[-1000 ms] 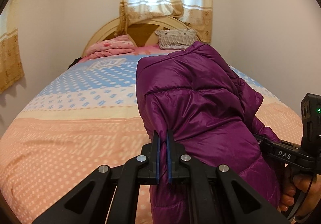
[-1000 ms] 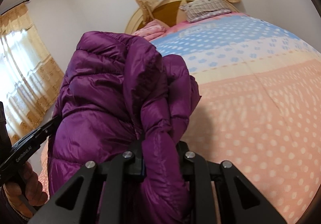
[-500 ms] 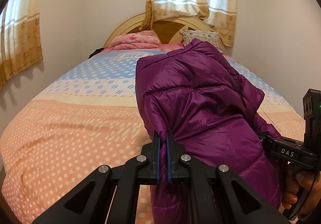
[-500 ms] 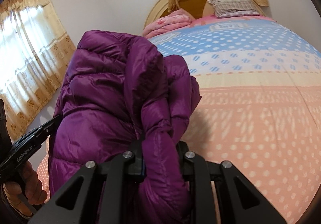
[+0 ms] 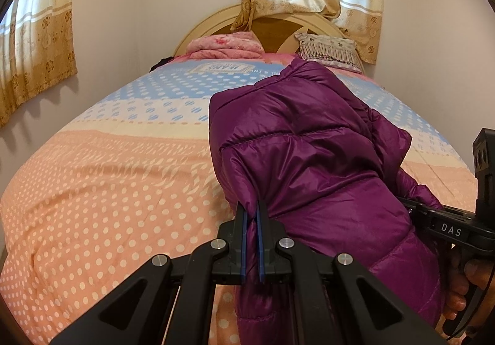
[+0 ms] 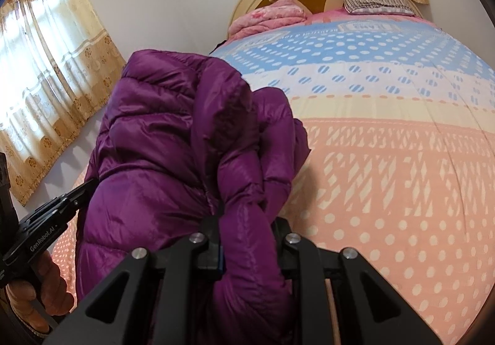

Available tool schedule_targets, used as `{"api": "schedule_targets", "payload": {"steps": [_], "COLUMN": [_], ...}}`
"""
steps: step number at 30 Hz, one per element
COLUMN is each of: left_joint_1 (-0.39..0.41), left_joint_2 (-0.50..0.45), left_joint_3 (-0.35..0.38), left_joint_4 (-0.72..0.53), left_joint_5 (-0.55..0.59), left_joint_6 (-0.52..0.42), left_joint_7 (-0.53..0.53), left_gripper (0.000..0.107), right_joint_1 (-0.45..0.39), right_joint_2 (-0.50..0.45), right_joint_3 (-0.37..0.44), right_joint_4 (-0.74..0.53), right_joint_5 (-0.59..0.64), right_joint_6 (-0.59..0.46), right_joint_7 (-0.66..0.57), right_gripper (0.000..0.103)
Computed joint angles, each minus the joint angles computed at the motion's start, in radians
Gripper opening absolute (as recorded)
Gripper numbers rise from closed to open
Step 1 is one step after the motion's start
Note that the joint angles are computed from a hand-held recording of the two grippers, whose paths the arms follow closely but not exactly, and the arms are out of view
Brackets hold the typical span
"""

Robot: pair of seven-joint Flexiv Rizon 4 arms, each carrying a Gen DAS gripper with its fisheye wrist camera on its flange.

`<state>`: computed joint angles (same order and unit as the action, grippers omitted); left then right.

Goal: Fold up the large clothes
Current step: 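Lower the folded jacket onto the sheet and open both grippers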

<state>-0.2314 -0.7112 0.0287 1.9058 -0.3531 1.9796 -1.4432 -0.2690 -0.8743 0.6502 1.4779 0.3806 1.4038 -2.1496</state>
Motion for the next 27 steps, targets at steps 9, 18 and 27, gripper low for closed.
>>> {"api": "schedule_targets", "payload": {"steps": [9, 18, 27], "left_joint_1": [-0.016, -0.039, -0.069], "left_joint_2": [-0.05, -0.081, -0.102], "left_joint_3": [0.032, 0.056, 0.094], "left_joint_4": [-0.027, -0.044, -0.041], "left_joint_5": [-0.012, -0.054, -0.156], "left_joint_6": [-0.008, -0.021, -0.009], "left_joint_7": [0.018, 0.023, -0.005], "left_gripper": [0.008, 0.019, 0.075], "right_joint_1": [0.035, 0.054, 0.081], "right_joint_2": [-0.002, -0.003, -0.002], "right_joint_3": [-0.041, -0.061, -0.098], "right_joint_4": [0.016, 0.028, 0.044], "right_joint_5": [-0.019, -0.064, -0.116], "right_joint_6": [0.009, 0.022, 0.04], "right_joint_7": [0.038, 0.089, 0.157], "right_gripper": [0.021, 0.024, 0.033]}}
